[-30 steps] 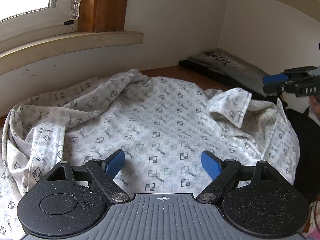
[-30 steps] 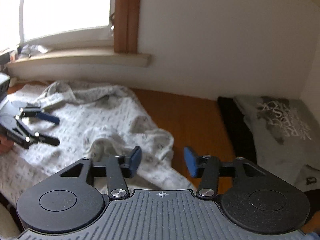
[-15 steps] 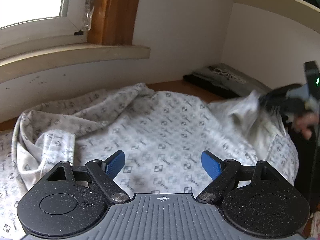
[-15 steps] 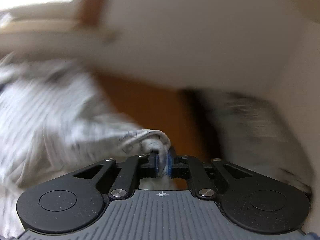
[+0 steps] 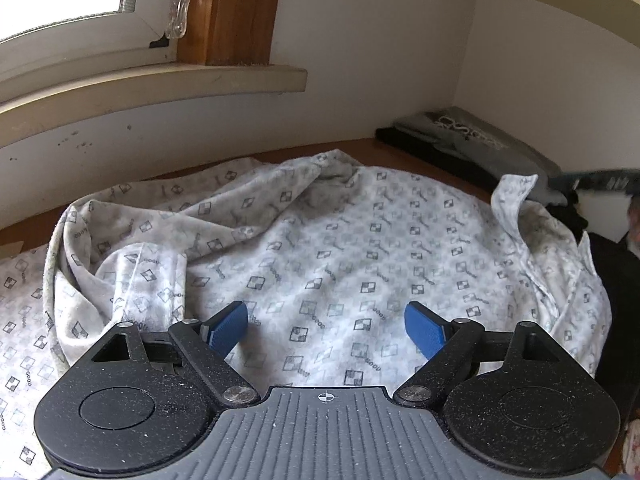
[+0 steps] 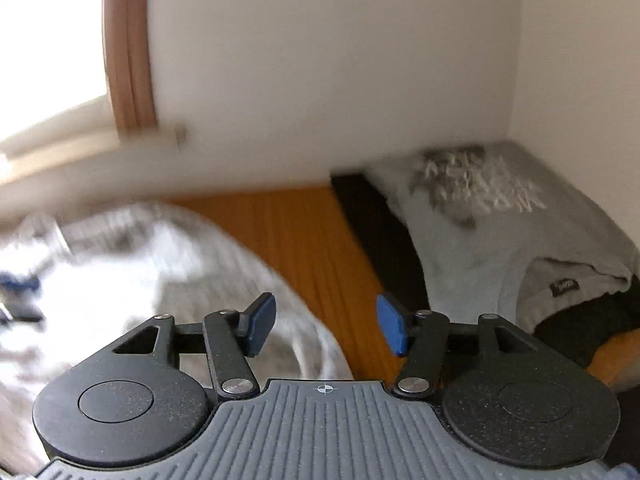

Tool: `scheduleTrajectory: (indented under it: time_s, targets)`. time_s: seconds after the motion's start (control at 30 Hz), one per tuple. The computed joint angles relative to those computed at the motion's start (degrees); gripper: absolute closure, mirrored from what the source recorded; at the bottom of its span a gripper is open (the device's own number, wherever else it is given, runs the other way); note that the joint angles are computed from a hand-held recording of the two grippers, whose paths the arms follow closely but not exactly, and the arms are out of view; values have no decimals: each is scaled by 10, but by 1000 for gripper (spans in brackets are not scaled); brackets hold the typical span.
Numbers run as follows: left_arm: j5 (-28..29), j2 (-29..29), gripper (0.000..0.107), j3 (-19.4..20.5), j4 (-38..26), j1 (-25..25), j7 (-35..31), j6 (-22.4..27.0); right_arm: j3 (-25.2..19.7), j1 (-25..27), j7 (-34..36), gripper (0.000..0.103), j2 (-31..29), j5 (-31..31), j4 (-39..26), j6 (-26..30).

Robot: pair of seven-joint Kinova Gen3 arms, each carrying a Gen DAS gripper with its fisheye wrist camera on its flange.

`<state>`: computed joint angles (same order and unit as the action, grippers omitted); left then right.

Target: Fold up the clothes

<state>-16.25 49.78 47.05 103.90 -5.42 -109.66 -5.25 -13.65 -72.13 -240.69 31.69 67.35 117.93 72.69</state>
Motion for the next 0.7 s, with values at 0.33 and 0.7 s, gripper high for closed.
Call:
scheduleTrajectory:
  time_s: [0.33, 0.7]
  targets:
    - [-2, -34, 16, -41, 30, 32, 18, -26, 31, 21, 19, 55, 59, 83, -56, -6]
    - [-55, -70, 16, -33, 67, -36, 74, -63, 52, 79, 126, 52, 124, 209, -155, -137]
